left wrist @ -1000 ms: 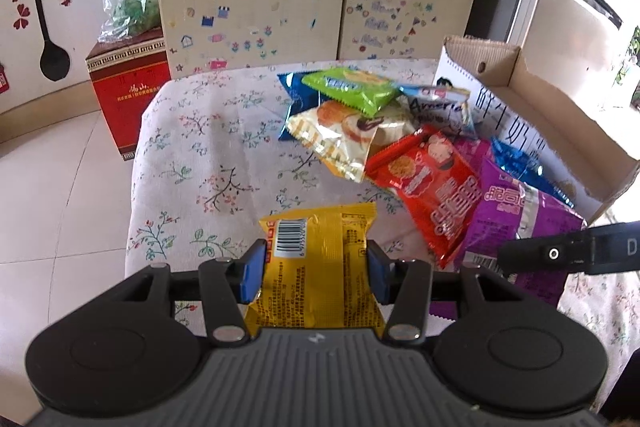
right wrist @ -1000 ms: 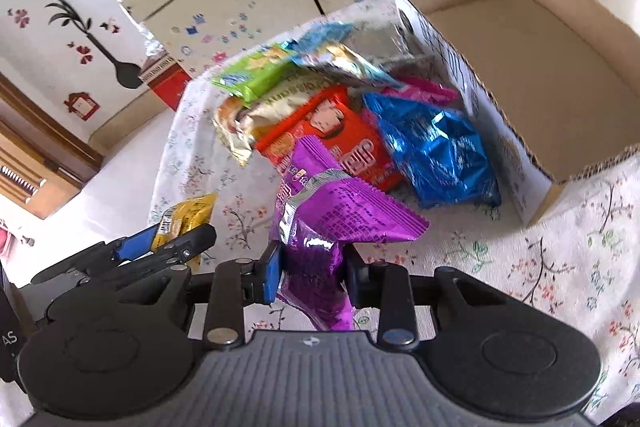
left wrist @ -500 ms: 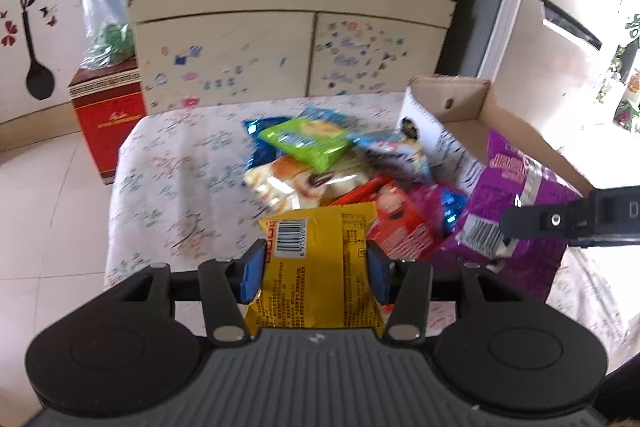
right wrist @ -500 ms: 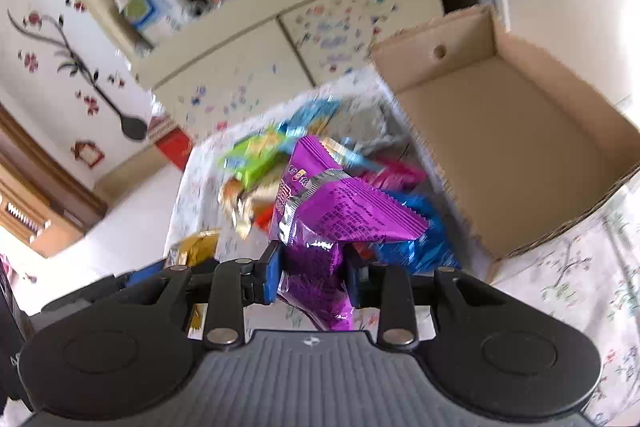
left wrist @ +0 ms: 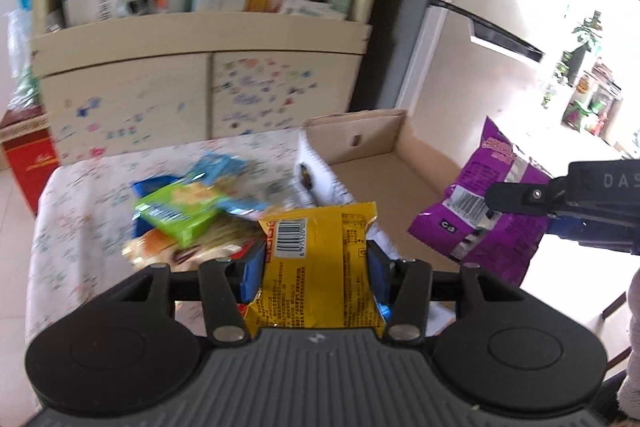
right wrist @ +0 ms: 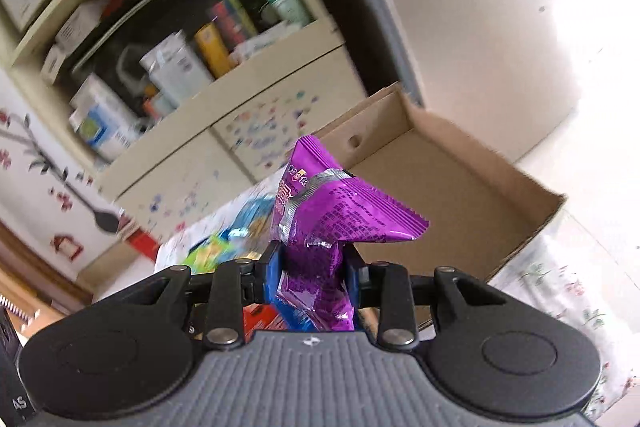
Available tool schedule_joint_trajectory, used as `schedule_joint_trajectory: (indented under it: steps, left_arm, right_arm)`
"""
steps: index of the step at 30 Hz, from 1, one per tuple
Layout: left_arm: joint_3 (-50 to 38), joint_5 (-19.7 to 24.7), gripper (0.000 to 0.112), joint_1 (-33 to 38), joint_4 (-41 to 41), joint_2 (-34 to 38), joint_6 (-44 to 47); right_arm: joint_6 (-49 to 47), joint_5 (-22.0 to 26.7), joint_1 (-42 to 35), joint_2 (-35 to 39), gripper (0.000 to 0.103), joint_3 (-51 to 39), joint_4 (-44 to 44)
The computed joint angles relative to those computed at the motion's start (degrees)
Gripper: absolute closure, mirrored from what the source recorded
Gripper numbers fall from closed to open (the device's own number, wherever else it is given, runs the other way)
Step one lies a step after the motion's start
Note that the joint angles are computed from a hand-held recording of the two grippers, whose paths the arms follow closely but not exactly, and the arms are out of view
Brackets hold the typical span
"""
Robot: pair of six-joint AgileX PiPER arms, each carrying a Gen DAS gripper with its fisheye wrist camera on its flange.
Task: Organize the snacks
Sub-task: 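Drop the purple bag into the box with the right tool while the left tool drops the yellow bag in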
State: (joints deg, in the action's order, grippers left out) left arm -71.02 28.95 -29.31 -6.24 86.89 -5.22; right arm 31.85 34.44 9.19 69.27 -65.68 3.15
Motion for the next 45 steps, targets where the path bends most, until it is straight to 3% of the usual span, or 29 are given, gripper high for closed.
schedule_joint_trajectory:
  steps: [5, 20, 22, 26, 30, 45]
  left_arm:
    - [-5.42, 0.48, 0.062, -3.14, -0.63, 4.34, 0.60]
    - [-21.58, 4.04, 0.061, -8.30, -2.72, 19.13, 0.20]
    - [-23.12, 4.48, 0.054, -8.89, -1.20, 20.53, -1.18]
    - [-22.69, 3.09, 0.027, -9.02, -0.63, 20.13, -0.89]
    - [-21.84, 3.13, 0.026, -7.55, -2.51, 18.57, 1.71]
    - [-16.63, 6.68, 0.025, 3.31, -6.23, 12.63, 9.63]
  right_arm:
    - [2.05, -0.19, -2.82, -0.79, 0.065, 0.47, -0.37]
    - [17.54, 2.29, -4.52, 2.37, 0.065, -2.11, -13.19]
    - [18.88, 2.57, -4.92, 3.12, 0.063, -2.45, -13.40]
    - [19.80, 1.57, -6.51, 3.07, 0.055, -1.85, -10.31]
    - [20.64, 0.68, -6.00, 2.51, 0.048, -1.31, -10.49]
    - [-2.39, 0.65, -4.84, 4.60, 0.044, -2.87, 10.19]
